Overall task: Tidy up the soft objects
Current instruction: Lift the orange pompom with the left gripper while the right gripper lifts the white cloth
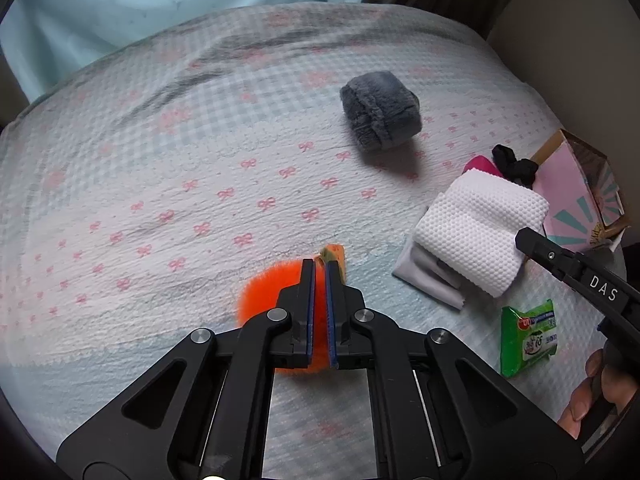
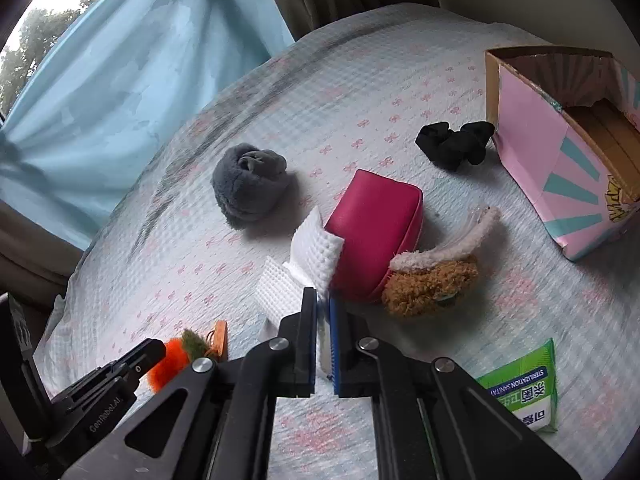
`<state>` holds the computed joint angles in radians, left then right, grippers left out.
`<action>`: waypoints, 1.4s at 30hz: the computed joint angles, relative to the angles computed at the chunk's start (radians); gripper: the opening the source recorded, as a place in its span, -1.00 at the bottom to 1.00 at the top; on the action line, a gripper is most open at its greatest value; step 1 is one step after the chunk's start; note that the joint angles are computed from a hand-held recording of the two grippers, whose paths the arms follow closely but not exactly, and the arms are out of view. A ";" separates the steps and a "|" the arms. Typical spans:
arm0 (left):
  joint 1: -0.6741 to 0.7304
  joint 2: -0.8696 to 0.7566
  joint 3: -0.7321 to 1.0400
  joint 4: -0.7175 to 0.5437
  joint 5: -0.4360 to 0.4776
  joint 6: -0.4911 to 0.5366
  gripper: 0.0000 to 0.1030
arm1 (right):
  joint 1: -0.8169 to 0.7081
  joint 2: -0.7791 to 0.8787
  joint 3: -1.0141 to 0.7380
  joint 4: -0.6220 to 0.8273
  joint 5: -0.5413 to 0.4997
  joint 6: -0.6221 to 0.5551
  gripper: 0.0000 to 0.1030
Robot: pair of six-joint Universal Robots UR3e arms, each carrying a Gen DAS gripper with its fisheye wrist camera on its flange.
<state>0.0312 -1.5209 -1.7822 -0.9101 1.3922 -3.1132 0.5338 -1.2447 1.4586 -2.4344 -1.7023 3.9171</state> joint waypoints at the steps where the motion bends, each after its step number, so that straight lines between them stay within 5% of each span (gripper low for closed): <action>1: 0.002 0.011 -0.001 -0.008 -0.002 0.000 -0.93 | 0.001 -0.007 0.007 -0.003 0.001 0.002 -0.90; 13: -0.009 0.083 -0.023 -0.022 0.025 0.027 -0.81 | 0.016 -0.107 0.057 0.014 -0.025 0.008 -0.90; 14: -0.022 0.083 -0.026 -0.010 0.047 0.030 -0.49 | 0.015 -0.111 0.064 0.009 -0.023 0.006 -0.90; 15: -0.036 0.084 -0.036 0.010 0.067 0.037 0.26 | 0.016 -0.115 0.071 0.005 -0.023 0.006 -0.90; 16: -0.039 0.087 -0.049 0.027 0.068 0.046 0.73 | 0.016 -0.118 0.078 0.000 -0.022 0.005 -0.90; 17: -0.038 0.092 -0.061 0.043 0.070 0.045 0.98 | 0.016 -0.120 0.083 -0.003 -0.023 0.007 -0.90; 29: -0.029 -0.044 -0.150 0.195 0.073 0.008 0.99 | 0.025 -0.112 0.122 -0.052 -0.017 -0.033 -0.90; 31: -0.022 -0.062 -0.146 0.200 0.062 0.001 0.75 | 0.023 -0.108 0.122 -0.056 -0.015 -0.039 -0.90; 33: -0.009 -0.076 -0.129 0.169 0.038 0.008 -0.20 | 0.022 -0.108 0.117 -0.055 -0.014 -0.043 -0.90; 42: 0.034 -0.023 -0.110 0.111 -0.020 0.026 -0.32 | 0.018 -0.118 0.072 -0.040 -0.016 -0.066 -0.90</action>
